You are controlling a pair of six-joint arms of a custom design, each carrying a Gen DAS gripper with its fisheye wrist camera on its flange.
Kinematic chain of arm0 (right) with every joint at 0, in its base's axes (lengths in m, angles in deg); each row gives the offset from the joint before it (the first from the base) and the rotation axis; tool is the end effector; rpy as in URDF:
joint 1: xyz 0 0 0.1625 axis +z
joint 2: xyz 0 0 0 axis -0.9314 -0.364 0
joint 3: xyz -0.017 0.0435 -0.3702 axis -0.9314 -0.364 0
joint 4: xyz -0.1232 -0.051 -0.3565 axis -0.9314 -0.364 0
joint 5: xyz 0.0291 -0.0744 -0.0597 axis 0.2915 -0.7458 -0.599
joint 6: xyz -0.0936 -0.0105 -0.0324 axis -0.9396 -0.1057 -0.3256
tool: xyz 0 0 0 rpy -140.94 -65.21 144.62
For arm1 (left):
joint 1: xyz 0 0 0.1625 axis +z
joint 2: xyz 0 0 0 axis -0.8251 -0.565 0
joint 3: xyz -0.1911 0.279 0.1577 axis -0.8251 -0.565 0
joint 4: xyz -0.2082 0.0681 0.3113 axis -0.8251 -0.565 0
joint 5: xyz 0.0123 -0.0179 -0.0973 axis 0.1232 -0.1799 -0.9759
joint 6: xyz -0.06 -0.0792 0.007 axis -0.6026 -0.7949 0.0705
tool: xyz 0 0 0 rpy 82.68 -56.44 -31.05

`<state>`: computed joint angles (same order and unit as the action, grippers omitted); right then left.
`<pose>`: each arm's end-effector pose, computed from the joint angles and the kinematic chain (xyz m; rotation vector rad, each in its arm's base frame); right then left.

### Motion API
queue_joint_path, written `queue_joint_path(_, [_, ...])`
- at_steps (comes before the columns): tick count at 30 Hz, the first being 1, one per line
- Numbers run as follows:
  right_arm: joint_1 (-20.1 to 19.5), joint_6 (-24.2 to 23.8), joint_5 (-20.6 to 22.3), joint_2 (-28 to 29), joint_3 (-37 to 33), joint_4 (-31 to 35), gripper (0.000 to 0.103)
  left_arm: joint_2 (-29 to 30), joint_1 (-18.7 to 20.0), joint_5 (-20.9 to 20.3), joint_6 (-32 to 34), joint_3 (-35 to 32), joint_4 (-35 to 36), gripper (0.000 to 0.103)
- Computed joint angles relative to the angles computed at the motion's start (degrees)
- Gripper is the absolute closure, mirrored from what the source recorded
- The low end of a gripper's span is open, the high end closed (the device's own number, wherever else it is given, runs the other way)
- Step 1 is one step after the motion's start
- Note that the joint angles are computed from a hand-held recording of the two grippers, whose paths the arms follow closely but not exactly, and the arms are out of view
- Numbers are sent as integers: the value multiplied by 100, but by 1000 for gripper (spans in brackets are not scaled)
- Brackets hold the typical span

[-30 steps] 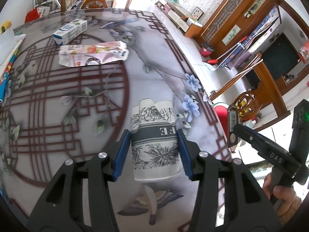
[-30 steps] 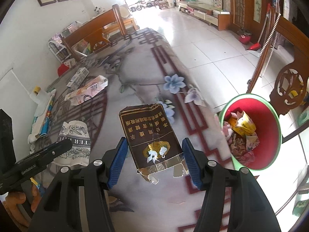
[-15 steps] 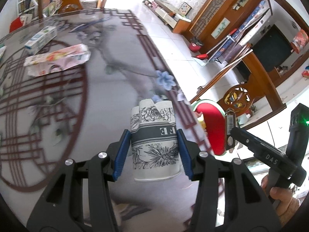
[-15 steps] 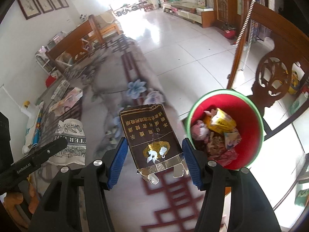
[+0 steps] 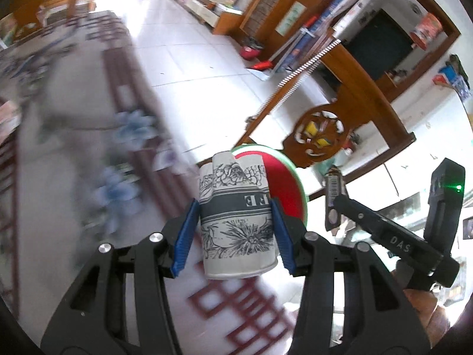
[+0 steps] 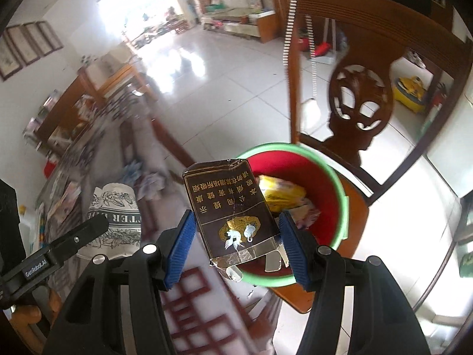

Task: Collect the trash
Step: 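Open both grippers over the red bin to drop cup and box, then grasp white milk carton with left gripper while right gripper grasps pink Pocky bag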

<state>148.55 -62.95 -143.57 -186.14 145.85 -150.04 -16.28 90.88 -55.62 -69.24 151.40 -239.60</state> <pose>0.0348 -0.2843 0.2660 -0.3278 -2.3572 0.9240 -0.2992 -0.4077 -0.0272 0.7593 2.8398 -0.2929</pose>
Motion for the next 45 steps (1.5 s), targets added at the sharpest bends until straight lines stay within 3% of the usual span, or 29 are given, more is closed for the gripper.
queue_joint_path(2, [-207, -61, 61, -152, -52, 53, 45, 243, -6, -162, 56, -252, 12, 51])
queue_joint_path(4, [-332, -152, 73, -164, -109, -26, 44, 415, -26, -208, 70, -423, -33, 25])
queue_joint_path(6, [-469, -219, 160, -187, -193, 70, 31, 493, -47, -189, 48, -504, -94, 17])
queue_joint_path(11, [-568, -224, 134, 39, -348, -98, 25, 210, 39, -90, -46, -288, -105, 16])
queue_joint_path(15, [-358, -166, 74, 399, -465, -198, 25, -386, 132, 367, -286, 262, -151, 16])
queue_joint_path(22, [830, -220, -436, 2004, -1184, -221, 25, -1867, 321, 1279, -803, 1394, 117, 16])
queue_joint_path(30, [2243, -471, -578, 4125, -2622, 780, 21, -4022, 623, 2017, -1511, 2562, 947, 16])
queue_joint_path(36, [2856, -1218, -747, 5613, -4074, 1563, 16, -5374, 912, 2265, -1709, 2970, 1651, 16])
queue_joint_path(42, [3213, -2038, -1248, 7074, -6073, 2927, 16, -6179, 1197, 2363, -1640, 3057, 2161, 16])
queue_joint_path(45, [3297, -2191, -1426, 7571, -6899, 3621, 16, -6439, 1414, 2366, -1489, 3013, 2300, 16])
